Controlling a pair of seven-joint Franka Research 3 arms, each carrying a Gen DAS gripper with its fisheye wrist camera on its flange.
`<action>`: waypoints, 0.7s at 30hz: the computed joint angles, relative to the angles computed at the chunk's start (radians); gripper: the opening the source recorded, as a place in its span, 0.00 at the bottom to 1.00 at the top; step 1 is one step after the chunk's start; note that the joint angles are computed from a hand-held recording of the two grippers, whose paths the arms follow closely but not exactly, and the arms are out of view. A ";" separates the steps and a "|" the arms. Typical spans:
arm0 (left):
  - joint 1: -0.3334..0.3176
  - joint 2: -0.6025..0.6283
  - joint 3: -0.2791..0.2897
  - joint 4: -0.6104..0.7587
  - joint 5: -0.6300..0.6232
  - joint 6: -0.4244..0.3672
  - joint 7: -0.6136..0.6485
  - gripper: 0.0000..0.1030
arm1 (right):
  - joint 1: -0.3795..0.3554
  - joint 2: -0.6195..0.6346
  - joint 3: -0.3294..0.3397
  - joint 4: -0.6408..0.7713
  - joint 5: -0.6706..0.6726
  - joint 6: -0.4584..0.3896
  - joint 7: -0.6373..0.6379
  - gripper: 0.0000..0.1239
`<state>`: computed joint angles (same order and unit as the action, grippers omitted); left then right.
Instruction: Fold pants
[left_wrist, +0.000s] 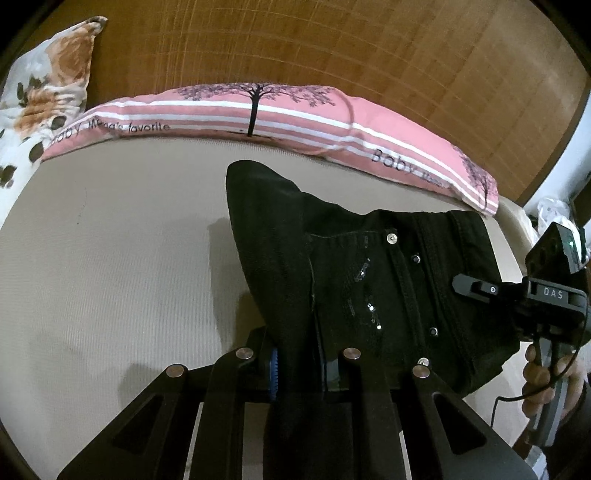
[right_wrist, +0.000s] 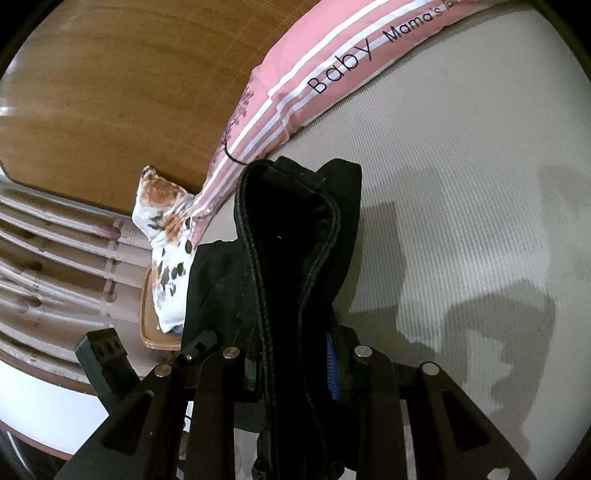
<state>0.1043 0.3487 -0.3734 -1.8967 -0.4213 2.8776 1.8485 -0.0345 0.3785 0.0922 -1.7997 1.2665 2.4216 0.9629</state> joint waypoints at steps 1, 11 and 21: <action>-0.010 0.016 0.012 0.022 0.017 -0.005 -0.011 0.15 | 0.002 0.016 -0.001 0.022 -0.008 0.000 0.008 0.20; -0.047 0.119 0.067 0.106 0.188 0.000 -0.128 0.25 | -0.004 0.138 0.018 0.166 -0.112 0.045 0.075 0.20; -0.073 0.068 0.108 -0.014 0.378 0.089 -0.246 0.39 | 0.042 0.106 0.010 0.077 -0.363 0.224 0.180 0.40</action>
